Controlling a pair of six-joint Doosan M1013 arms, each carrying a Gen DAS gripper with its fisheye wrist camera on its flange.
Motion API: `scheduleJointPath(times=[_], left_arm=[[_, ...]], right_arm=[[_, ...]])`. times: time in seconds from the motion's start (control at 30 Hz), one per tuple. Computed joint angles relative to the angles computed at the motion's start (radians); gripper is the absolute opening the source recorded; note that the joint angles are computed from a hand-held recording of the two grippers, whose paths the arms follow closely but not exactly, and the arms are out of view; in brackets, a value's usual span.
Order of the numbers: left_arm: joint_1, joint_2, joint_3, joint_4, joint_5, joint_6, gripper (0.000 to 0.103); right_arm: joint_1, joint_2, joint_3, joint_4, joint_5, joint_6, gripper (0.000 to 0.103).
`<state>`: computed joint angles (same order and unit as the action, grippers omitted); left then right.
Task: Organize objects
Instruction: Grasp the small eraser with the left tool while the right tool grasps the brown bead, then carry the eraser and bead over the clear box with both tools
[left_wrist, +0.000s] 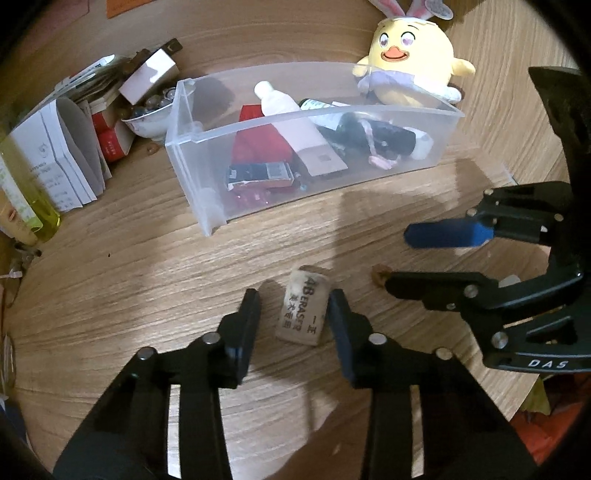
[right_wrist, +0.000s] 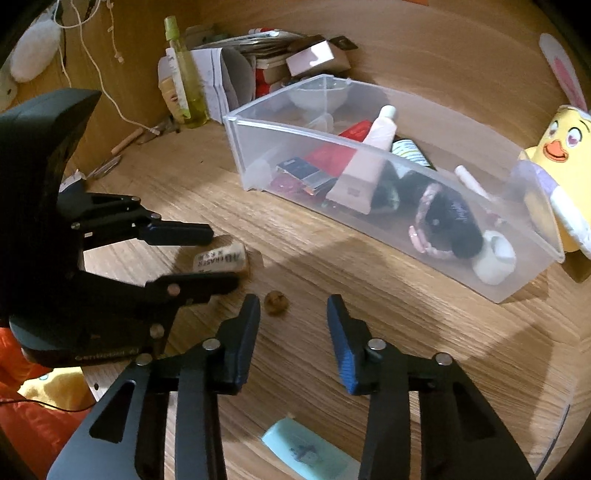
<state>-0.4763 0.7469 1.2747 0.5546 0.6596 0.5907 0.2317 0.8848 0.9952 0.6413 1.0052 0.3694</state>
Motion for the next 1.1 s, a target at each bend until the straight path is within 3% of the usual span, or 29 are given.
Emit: scheduleJointPath(times=[0.1,0.27,0.53,1.1], left_arm=[[0.0,0.0,0.0,0.006,-0.003,-0.004,0.023],[0.002,-0.004,0.005,0.003,-0.014,-0.004,0.023],[-0.001,-0.024,0.026,0.078,-0.039,-0.108,0.023],[-0.007,-0.066,0.036,0.314,-0.084,-0.35,0.023]], right_arm=[[0.006,0.004,-0.005,-0.014,0.003,0.003,0.025],[0.018,0.001,0.006,-0.033,-0.011,-0.005,0.012],[0.022,-0.014,0.032,-0.006,-0.049,-0.037,0.012],[-0.024,-0.04,0.026,0.164,-0.108,-0.049,0.012]])
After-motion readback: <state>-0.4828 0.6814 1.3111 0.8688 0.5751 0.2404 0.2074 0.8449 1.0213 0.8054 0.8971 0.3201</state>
